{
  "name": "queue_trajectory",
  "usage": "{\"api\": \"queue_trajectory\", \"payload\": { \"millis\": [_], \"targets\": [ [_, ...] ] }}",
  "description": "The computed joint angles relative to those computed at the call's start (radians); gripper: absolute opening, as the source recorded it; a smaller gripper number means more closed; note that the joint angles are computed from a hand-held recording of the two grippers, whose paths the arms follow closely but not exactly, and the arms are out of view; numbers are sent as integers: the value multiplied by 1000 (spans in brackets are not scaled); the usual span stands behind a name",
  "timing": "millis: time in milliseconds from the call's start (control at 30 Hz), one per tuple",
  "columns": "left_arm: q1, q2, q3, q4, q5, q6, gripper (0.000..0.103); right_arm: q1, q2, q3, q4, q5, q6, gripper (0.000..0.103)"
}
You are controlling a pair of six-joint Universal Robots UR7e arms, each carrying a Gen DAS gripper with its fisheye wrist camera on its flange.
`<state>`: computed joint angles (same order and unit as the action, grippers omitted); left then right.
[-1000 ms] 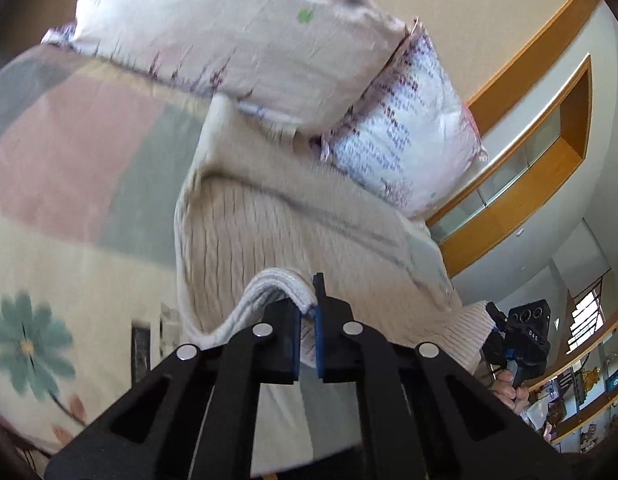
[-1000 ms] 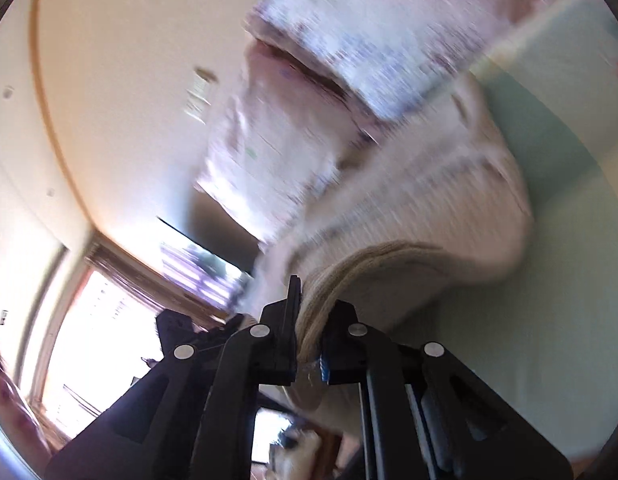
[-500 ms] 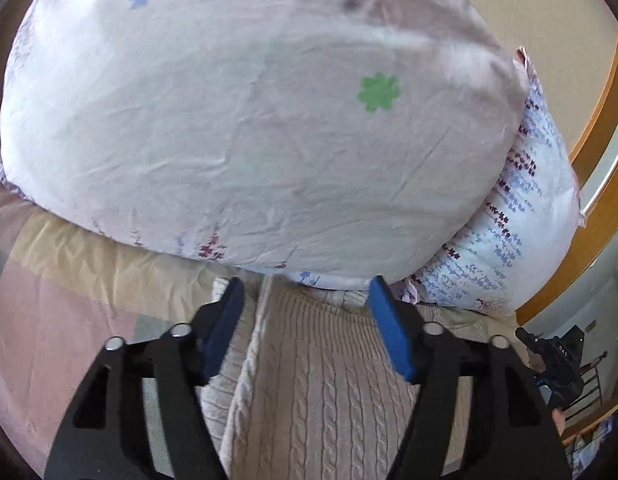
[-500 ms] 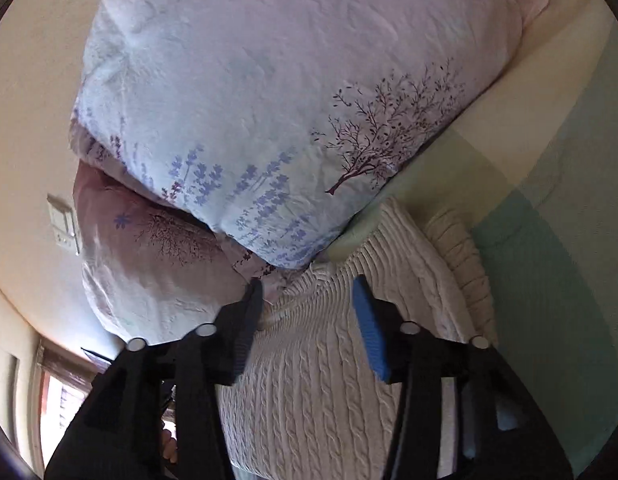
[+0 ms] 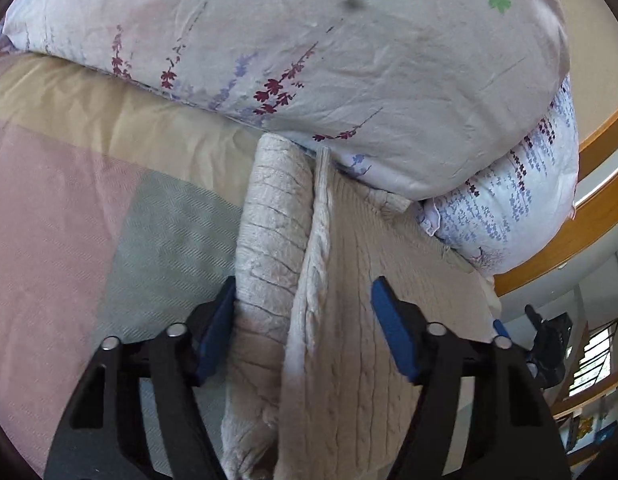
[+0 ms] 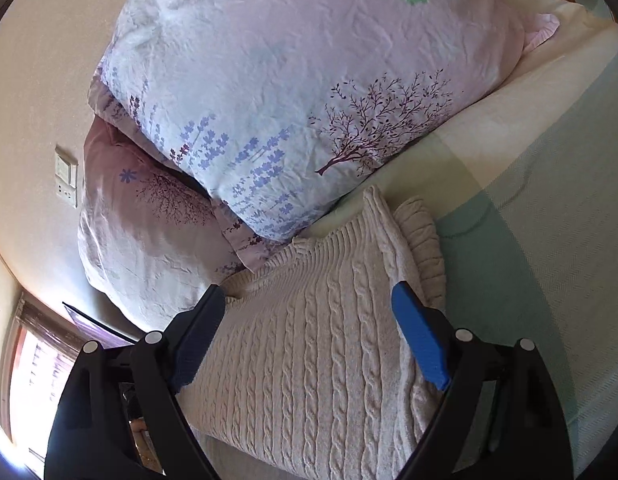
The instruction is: Fold small clothes
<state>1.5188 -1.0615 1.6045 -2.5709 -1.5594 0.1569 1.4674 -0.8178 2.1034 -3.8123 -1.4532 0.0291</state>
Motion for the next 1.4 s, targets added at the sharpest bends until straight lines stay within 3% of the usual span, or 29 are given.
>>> {"api": "queue_trajectory", "payload": {
  "millis": [33, 67, 133, 200, 300, 400, 467, 500, 533, 567, 600, 667, 733, 800, 900, 1000, 1100, 1133, 1167, 1200, 1233, 1300, 1333, 1400],
  "targets": [
    [9, 14, -21, 23, -23, -44, 25, -1, -3, 5, -2, 6, -5, 87],
    [28, 25, -42, 54, -73, -82, 23, -6, -8, 13, -2, 14, -10, 87],
    [22, 16, -31, 39, -79, -109, 20, -16, -21, 28, -1, 31, -11, 87],
    [-2, -12, 2, 14, -133, -101, 19, -27, -46, 51, -4, 44, -21, 87],
    [-88, -39, 52, -17, -213, -92, 18, -34, -79, 88, -47, 30, -52, 87],
    [-186, 1, 85, -63, -315, -95, 18, -43, -99, 115, -108, 13, -64, 87],
    [-231, 87, 76, -96, -422, -140, 24, -60, -110, 123, -132, 21, -37, 87],
    [-239, 152, 50, -91, -511, -179, 31, -64, -115, 121, -131, 9, -32, 87],
    [-234, 208, 15, -58, -615, -211, 49, -63, -120, 114, -120, -22, -30, 87],
    [-235, 253, -15, -18, -689, -256, 60, -65, -129, 110, -100, -38, -26, 87],
    [-234, 276, -27, 9, -721, -285, 62, -74, -149, 108, -58, -39, -19, 87],
    [-239, 253, -6, 1, -676, -244, 76, -110, -197, 119, 33, 17, -4, 88],
    [-239, 182, 55, -85, -519, -189, 88, -141, -239, 122, 122, 91, -18, 93],
    [-237, 125, 102, -146, -339, -151, 89, -146, -256, 100, 218, 112, -31, 95],
    [-232, 99, 113, -92, -134, -120, 89, -134, -246, 27, 417, 126, -53, 95],
    [-222, 100, 127, -42, -44, -94, 89, -96, -201, -40, 533, 58, -73, 92],
    [-251, 126, 142, -46, 32, -60, 89, -71, -159, -85, 606, 13, -70, 82],
    [-261, 141, 146, -63, 54, -49, 89, -67, -149, -91, 609, 6, -72, 75],
    [-270, 156, 156, -106, 67, -39, 89, -54, -140, -86, 573, -29, -84, 57],
    [-277, 158, 178, -154, 62, -30, 87, -50, -135, -89, 580, -40, -91, 52],
    [-276, 168, 178, -159, 37, -32, 75, -57, -132, -83, 572, -11, -80, 46],
    [-273, 170, 184, -180, 6, -55, 58, -63, -129, -57, 521, 18, -60, 41],
    [-265, 159, 180, -162, -31, -50, 42, -58, -132, -37, 492, 23, -60, 39],
    [-238, 107, 179, -87, -137, -10, 37, -50, -140, -11, 466, 61, -77, 37]
  ]
}}
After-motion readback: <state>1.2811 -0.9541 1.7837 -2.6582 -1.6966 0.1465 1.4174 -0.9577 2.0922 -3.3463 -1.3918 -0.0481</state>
